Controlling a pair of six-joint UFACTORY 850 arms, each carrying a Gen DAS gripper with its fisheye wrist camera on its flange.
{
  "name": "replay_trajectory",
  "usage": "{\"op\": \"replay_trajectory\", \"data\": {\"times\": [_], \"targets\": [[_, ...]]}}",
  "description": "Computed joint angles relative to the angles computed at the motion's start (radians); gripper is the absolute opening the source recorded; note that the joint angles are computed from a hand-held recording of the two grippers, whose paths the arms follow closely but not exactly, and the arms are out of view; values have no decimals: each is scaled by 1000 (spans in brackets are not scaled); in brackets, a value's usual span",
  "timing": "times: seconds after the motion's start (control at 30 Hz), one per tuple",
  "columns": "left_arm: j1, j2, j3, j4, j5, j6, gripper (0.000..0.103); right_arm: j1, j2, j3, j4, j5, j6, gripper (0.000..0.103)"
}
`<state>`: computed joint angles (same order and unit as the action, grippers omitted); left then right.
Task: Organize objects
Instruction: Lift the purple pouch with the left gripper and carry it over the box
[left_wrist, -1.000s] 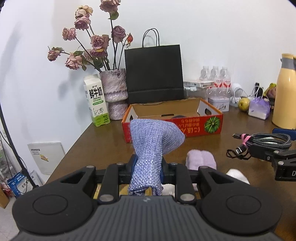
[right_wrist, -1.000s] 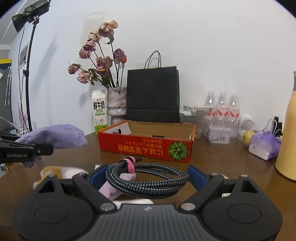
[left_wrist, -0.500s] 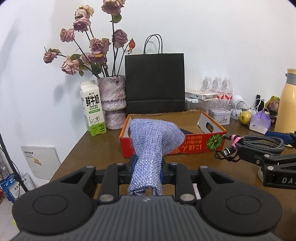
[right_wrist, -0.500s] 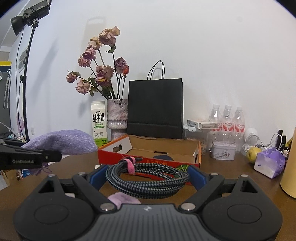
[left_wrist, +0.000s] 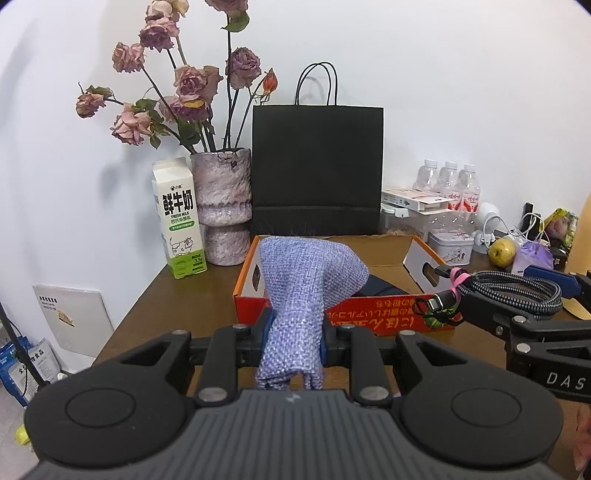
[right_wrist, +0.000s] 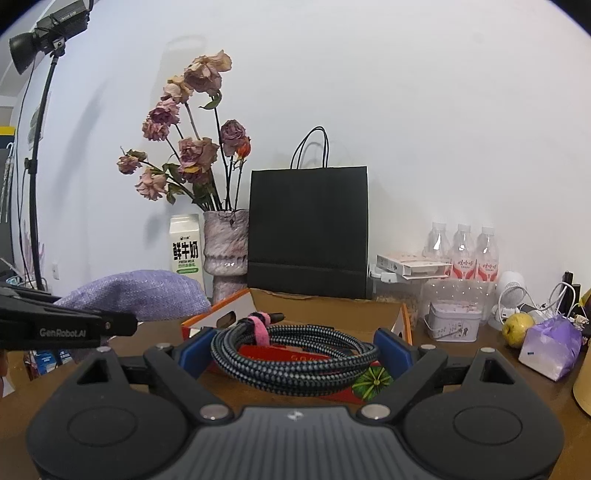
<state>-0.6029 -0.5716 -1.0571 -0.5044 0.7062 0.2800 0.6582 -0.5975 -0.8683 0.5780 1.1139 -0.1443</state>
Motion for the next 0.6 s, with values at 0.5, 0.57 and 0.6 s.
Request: {"op": "replay_trajectory", "data": {"times": [0.5,0.57,0.6], "targets": [[30,-103,-177,-87,-118,96,23,-58,-89,-153,-53,-86,-7,91],[32,-114,-198,-99,-127,110,23,-66,-98,-171,-63,-93,-1,91],[35,-121,-211,-104,-133,116,23,-69,-103,-181,-66,-96,-2,91]]}}
